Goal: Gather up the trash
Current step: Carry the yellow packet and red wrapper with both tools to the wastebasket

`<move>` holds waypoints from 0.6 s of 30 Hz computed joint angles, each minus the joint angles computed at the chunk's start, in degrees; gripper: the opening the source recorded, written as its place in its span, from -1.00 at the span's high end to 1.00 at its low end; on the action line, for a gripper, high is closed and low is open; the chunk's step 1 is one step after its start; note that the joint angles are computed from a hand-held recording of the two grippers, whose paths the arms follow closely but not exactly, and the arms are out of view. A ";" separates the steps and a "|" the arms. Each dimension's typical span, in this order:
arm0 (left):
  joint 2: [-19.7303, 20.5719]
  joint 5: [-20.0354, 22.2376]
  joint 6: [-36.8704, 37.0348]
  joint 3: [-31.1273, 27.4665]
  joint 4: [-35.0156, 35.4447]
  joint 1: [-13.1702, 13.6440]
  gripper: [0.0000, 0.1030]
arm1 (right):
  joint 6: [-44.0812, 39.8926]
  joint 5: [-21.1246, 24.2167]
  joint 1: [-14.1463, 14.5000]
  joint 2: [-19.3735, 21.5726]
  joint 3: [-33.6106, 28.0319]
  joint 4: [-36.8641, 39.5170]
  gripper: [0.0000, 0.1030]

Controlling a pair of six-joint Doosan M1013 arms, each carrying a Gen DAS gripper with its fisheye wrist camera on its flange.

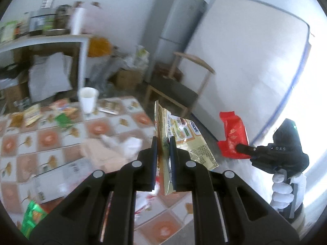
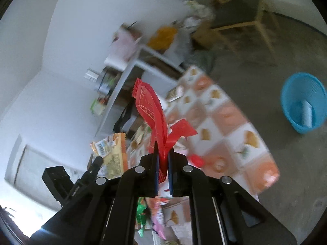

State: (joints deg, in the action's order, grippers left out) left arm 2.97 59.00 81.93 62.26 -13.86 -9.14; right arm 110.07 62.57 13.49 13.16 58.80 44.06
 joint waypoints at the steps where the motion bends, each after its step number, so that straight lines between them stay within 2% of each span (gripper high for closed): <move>1: 1.67 1.62 1.12 -1.86 -0.66 -1.00 0.81 | 0.85 -0.71 -0.63 -0.86 1.60 -0.64 0.86; 5: 7.20 7.41 3.52 -7.81 -2.68 -3.76 0.81 | 4.61 -3.25 -3.90 -4.09 8.26 -2.46 0.86; 10: 15.26 15.29 4.11 -16.72 -3.06 -7.20 0.81 | 8.88 -4.63 -7.49 -5.73 13.93 -3.92 0.86; 15: 24.26 23.84 3.38 -26.78 -1.42 -10.90 0.80 | 11.42 -4.92 -10.20 -5.39 17.94 -3.14 0.86; 18: 29.73 28.34 2.66 -33.49 -0.06 -12.47 0.80 | 12.24 -4.32 -11.61 -3.85 19.10 -2.93 0.86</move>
State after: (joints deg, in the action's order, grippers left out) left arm 32.70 87.33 84.59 28.77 -13.93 -21.61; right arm 122.31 58.25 1.88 9.31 77.90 41.13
